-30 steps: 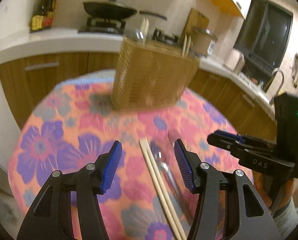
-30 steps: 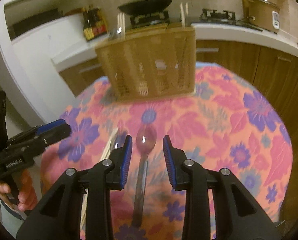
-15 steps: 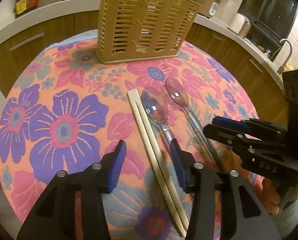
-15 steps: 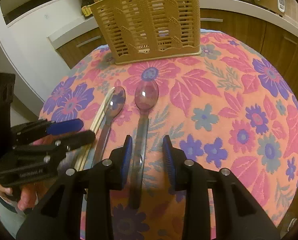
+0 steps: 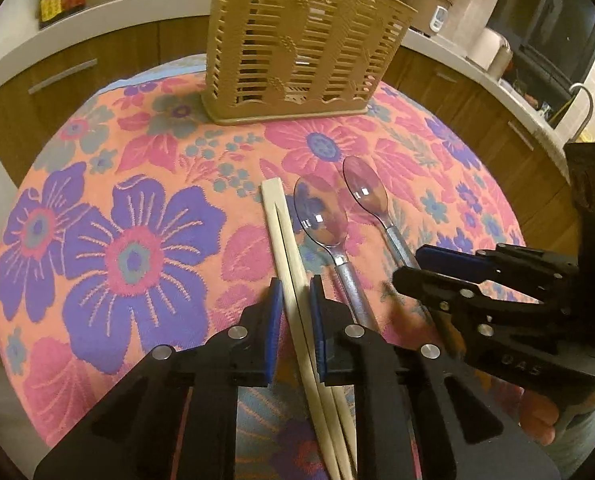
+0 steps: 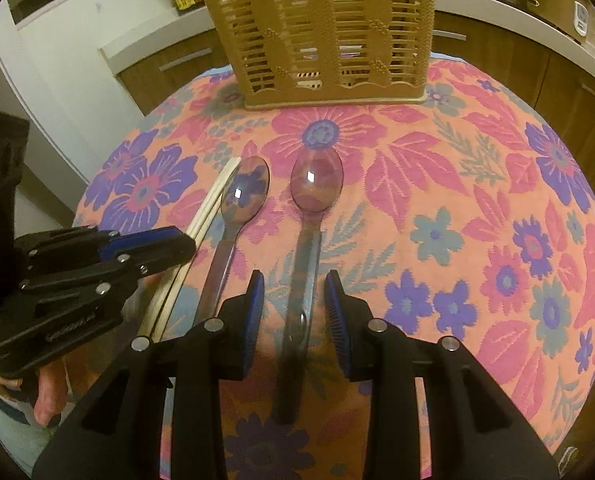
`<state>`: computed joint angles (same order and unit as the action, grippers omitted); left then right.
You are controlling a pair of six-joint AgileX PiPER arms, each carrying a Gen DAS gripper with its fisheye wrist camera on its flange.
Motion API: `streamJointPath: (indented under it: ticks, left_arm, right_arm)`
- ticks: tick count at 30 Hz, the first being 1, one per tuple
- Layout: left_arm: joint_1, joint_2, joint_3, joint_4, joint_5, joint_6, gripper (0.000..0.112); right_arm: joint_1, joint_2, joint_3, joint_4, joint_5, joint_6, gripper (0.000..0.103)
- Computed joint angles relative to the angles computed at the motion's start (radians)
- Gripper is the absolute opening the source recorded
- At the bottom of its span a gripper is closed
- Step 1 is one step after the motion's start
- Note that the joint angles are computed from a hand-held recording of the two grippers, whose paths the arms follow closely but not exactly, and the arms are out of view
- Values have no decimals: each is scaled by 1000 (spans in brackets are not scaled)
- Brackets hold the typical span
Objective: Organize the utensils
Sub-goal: 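Grasp a pair of wooden chopsticks with the left tool while the right grasps a dark spoon, then lift the chopsticks into the caddy with the left tool while the right drops its spoon in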
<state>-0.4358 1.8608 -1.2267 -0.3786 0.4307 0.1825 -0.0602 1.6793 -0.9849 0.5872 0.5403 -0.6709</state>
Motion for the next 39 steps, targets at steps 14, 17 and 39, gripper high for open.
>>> streamJointPath:
  ticks: [14,17,39]
  left_arm:
    - [119,-16,38,-201,-19,148,10]
    - [146,-19,27,-185,-10,138,10]
    - [233,16,-49,-145,74,164,30]
  right_arm:
    - [43,33,-59,-287,-37,317,10]
    - [11,39,-75,-284,-28,314,10]
    - [-65,147,-259,-304,159,249,43]
